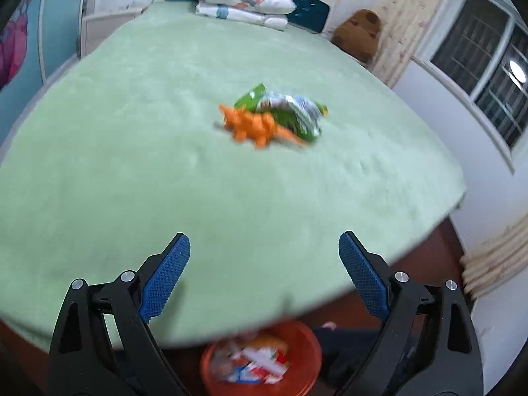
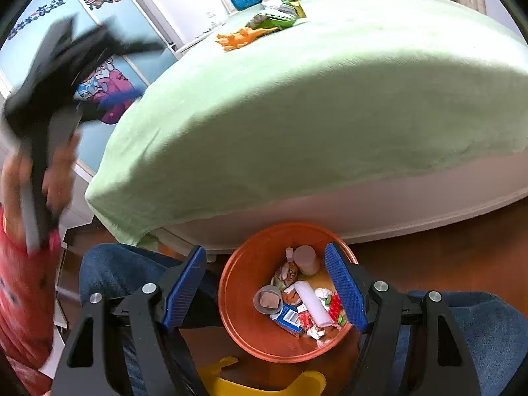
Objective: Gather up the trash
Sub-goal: 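Grasp the orange dinosaur toy with the left tool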
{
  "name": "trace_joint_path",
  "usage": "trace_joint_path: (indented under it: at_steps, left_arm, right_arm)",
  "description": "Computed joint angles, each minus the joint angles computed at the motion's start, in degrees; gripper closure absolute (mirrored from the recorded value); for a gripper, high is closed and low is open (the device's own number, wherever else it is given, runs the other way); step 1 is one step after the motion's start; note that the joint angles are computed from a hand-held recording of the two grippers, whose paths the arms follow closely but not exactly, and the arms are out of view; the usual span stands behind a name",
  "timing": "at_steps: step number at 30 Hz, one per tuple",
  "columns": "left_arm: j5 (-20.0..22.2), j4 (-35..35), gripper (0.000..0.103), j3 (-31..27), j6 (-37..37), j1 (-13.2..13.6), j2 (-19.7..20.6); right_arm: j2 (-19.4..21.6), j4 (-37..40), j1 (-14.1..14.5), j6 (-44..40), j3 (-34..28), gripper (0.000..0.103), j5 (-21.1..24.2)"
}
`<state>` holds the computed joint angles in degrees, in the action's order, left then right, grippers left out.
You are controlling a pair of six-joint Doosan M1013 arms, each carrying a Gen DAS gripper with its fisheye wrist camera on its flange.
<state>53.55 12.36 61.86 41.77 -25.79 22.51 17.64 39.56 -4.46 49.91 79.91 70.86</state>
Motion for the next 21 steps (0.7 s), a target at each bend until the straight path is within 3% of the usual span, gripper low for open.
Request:
trace_joint_path:
  at_steps: [4, 7, 12, 17, 18, 19, 21]
  left_arm:
    - [4.17, -5.98, 0.014, -10.56, -0.39, 3.24, 6.68]
    - [11.64, -7.56, 0.014, -20.53, -4.28, 4.89, 12.83]
    - [19.09, -11.02, 0.014, -32.09, -4.42, 6.36, 20.07]
    - [30.51, -10.06, 0.014, -45.09, -5.08, 6.31, 27.77]
    - [32.03, -8.86, 0.018, -47.16, -4.40, 6.07, 28.79]
    - [34.09, -7.40, 0.034, -49.58, -3.84, 5.84, 29.96]
    - [32.64, -6.34, 0.041, -47.22, -3.12, 5.83, 28.77]
  right_arm:
    - [0.70, -0.91, -0.12, 1.77, -0.82, 0.030, 0.72]
    - [1.35, -1.23, -0.42, 2.93, -1.27, 0.030, 1.02]
    - [2.48, -1.49, -0.92, 4.55, -2.11, 0.030, 1.67]
    - [3.64, -1.71, -0.92, 5.67, -3.11, 0.030, 2.50]
    - [3.79, -1.62, -0.93, 5.63, -3.25, 0.030, 2.61]
    - [3.90, -1.68, -0.90, 5.73, -3.43, 0.030, 2.63]
    - [4.12, -1.84, -0.84, 6.04, -3.66, 0.030, 2.70]
